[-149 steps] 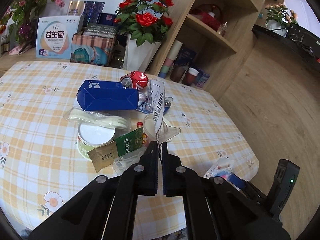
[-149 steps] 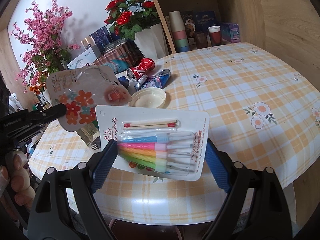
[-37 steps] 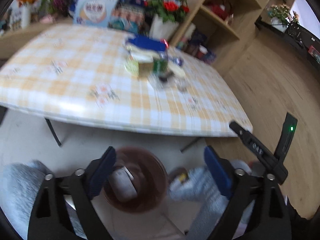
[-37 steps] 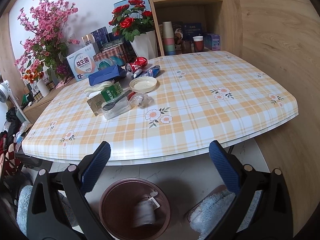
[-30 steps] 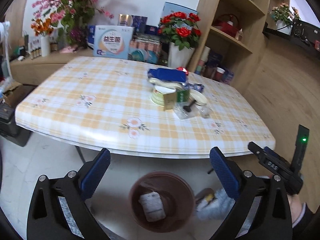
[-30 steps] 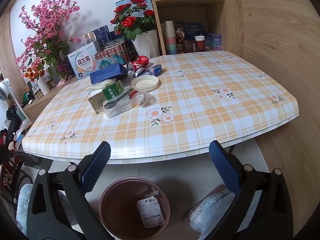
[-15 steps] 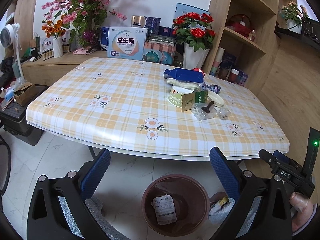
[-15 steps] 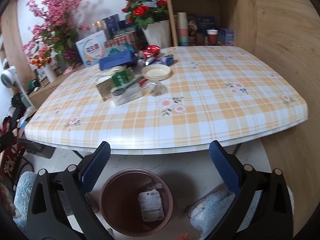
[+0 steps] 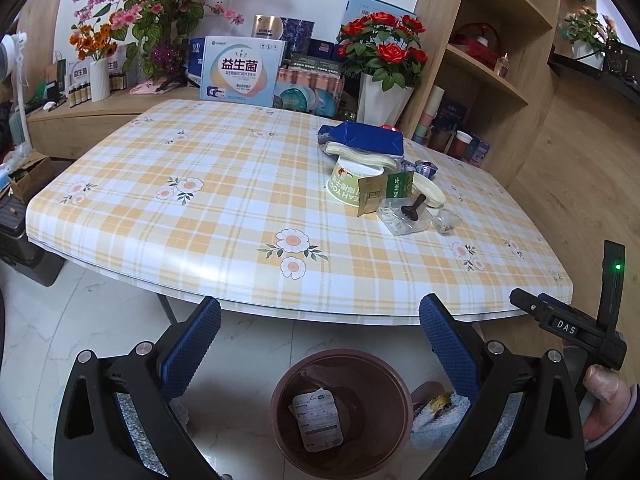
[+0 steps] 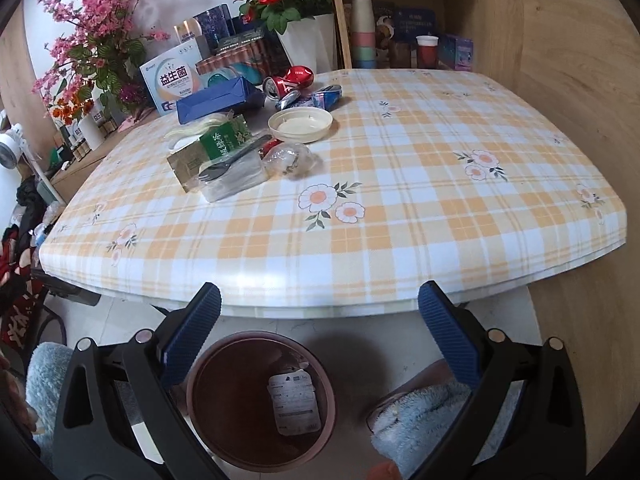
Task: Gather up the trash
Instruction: 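Move the left tool back over the table toward the blue coffee carton, then close the left tool on the blue coffee carton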
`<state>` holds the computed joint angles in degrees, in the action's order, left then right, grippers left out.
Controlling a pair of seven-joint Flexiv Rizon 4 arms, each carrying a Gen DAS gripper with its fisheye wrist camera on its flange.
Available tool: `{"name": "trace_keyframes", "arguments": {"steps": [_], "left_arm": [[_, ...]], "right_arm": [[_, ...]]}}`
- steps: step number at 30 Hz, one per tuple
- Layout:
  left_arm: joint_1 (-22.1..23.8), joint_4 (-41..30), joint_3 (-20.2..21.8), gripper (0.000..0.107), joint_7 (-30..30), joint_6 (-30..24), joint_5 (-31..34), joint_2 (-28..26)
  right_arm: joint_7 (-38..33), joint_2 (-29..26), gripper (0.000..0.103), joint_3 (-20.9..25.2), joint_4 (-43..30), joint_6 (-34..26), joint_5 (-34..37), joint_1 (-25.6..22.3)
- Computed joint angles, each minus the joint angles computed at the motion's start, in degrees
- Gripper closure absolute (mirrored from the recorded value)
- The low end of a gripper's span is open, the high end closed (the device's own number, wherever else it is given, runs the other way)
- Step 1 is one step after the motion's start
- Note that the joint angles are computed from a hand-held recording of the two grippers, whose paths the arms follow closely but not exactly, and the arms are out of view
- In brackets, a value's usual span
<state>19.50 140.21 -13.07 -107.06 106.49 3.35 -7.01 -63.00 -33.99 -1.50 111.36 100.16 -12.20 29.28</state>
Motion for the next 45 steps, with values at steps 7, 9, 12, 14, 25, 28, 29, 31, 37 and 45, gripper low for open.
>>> {"name": "trace_keyframes", "arguments": {"steps": [7,9,12,14,25,28,29,31,37,45], "left_arm": [[8.72,-2.81,-9.18,0.01,1.25,-1.64,-0.07,-1.89],[7.13,-4.43,-7.83,0.01,3.25,-2.32,-1.29,-2.6],[4.16,-7.61,-5.17,0.01,7.03,-3.74,-3.13,-3.82],[2.12,-11.03,-3.23,0.01,10.14,-5.99,-3.91,-5.17],[-10.83,-44.04,7.17,0.01,29.03,-22.05,-4.64,-22.4],[-15.66,-55.56,11.47,0.01,31.55,-30.83,-4.64,-28.38],[-17.1,-59.76,12.75,0.01,32.9,-33.98,-4.42,-30.72],[-20.13,-67.01,16.21,0.011,34.37,-39.6,-3.42,-34.79],[-22.95,-87.06,20.12,0.024,35.56,-57.77,-1.19,-45.54],[-23.99,-106.24,22.58,0.024,34.27,-71.24,5.02,-55.1]], "right_arm": [[-1.14,-1.13,0.006,-4.69,-3.82,-3.76,-2.98,3.0],[-0.89,-1.67,0.006,-4.93,-5.54,-4.72,-3.59,2.84],[-0.34,-2.96,0.006,-2.26,-9.42,-7.63,-4.38,0.16],[-0.11,-4.19,0.006,0.21,-12.5,-9.93,-4.77,-2.06],[-4.83,-11.45,0.006,11.07,-28.62,-20.19,-2.49,-10.33],[-6.46,-13.05,0.006,11.49,-32.41,-21.89,-1.5,-11.02],[-6.94,-13.66,0.006,11.67,-33.86,-22.53,-1.08,-11.34],[-7.66,-14.43,0.006,11.88,-35.73,-23.16,-0.09,-11.82],[-9.49,-16.2,0.006,12.62,-39.75,-24.77,2.68,-13.1],[-10.59,-17.47,0.006,12.73,-41.96,-26.34,5.44,-13.75]]}}
